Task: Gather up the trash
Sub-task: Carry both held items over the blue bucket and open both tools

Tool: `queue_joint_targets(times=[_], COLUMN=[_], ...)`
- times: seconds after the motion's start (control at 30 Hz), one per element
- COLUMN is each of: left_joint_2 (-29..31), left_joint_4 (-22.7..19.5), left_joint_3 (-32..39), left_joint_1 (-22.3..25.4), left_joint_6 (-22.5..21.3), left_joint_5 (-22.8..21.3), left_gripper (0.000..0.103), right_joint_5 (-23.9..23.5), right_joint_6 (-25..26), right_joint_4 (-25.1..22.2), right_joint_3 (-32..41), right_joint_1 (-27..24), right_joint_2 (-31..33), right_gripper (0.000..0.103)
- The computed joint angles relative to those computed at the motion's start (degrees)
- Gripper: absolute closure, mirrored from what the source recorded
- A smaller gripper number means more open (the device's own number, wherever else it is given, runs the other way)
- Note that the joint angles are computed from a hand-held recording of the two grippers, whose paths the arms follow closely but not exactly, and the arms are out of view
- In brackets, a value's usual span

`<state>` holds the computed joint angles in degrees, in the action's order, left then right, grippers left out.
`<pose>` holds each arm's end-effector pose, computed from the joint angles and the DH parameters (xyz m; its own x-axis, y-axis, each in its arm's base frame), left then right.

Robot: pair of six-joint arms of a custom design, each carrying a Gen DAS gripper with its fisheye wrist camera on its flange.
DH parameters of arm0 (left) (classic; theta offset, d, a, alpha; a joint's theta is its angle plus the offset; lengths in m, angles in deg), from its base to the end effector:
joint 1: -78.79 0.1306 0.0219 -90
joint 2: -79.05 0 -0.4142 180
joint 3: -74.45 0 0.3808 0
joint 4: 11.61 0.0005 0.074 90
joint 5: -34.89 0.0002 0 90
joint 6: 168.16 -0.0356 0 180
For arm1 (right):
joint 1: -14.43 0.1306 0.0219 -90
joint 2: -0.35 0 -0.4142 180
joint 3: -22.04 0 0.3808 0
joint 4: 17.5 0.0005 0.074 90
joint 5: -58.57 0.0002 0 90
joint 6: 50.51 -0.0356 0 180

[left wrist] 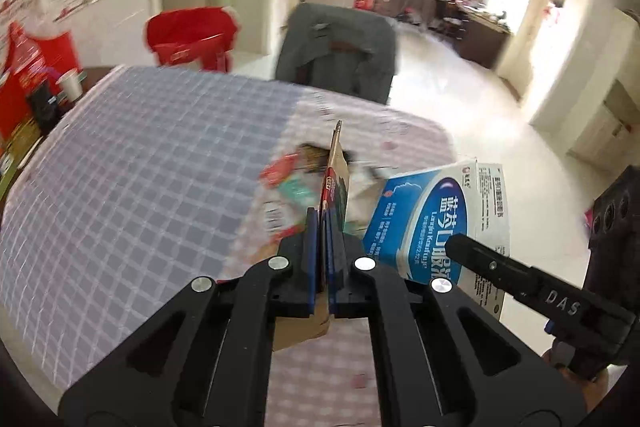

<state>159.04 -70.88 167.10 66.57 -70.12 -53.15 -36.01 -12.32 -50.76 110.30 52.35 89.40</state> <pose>0.3872 -0.0856 0.5422 -0.7360 0.0164 -0.6767 0.1329 0.9838 -0.1207 0.3823 0.3008 0.4780 -0.7956 0.3733 -0.4771 -0.0639 0.7315 0.6789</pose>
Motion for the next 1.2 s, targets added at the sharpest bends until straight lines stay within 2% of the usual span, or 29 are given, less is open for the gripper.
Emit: queue_joint_targets(times=[0.1, 0.27, 0.43, 0.6, 0.8, 0.83, 0.9, 0.93, 1.0, 1.1, 1.2], left_joint_2=[2.11, 7.53, 14.36, 20.37, 25.93, 26.83, 27.57, 27.63, 27.77, 29.44, 30.53], left_joint_4=[0.04, 0.88, 2.3, 2.82, 2.61, 1.65, 1.6, 2.37, 2.79, 0.84, -0.92], left_joint_3=[1.92, 4.68, 7.27, 10.57, 14.87, 15.79, 16.08, 15.83, 15.84, 17.73, 18.89], left_joint_1=[-6.43, -16.84, -25.02, -30.12, -33.88, -34.35, -34.48, -34.66, -34.88, -34.98, -34.93], left_joint_6=[1.72, 4.21, 6.38, 7.77, 8.93, 8.9, 9.77, 10.17, 8.69, 8.02, 7.02], left_joint_5=[0.19, 1.22, 3.57, 4.59, 6.79, 5.7, 6.58, 5.99, 4.78, 5.01, 3.16], left_gripper=[0.099, 0.099, 0.099, 0.099, 0.098, 0.093, 0.066, 0.037, 0.035, 0.035, 0.035], right_joint_5=[3.73, 9.07, 13.33, 13.62, 13.18, 13.31, 13.37, 13.23, 13.27, 12.96, 12.95], right_joint_6=[1.36, 0.81, 0.42, 0.37, 0.32, 0.1, -0.7, -1.05, -1.42, -0.99, -1.76], right_joint_4=[-2.98, -8.87, -13.87, -14.56, -14.38, -14.22, -14.27, -13.99, -14.18, -14.37, -14.41], right_joint_3=[-3.71, -11.59, -17.82, -23.3, -28.23, -28.87, -29.41, -29.98, -30.38, -30.96, -29.67], right_joint_1=[-2.57, -8.88, -14.79, -20.58, -26.41, -26.95, -27.39, -27.76, -28.03, -29.14, -28.79], right_joint_2=[-5.23, -14.72, -21.4, -25.43, -28.32, -28.63, -28.66, -28.89, -29.07, -29.43, -27.7], right_gripper=[0.093, 0.093, 0.093, 0.093, 0.093, 0.092, 0.092, 0.092, 0.092, 0.092, 0.092])
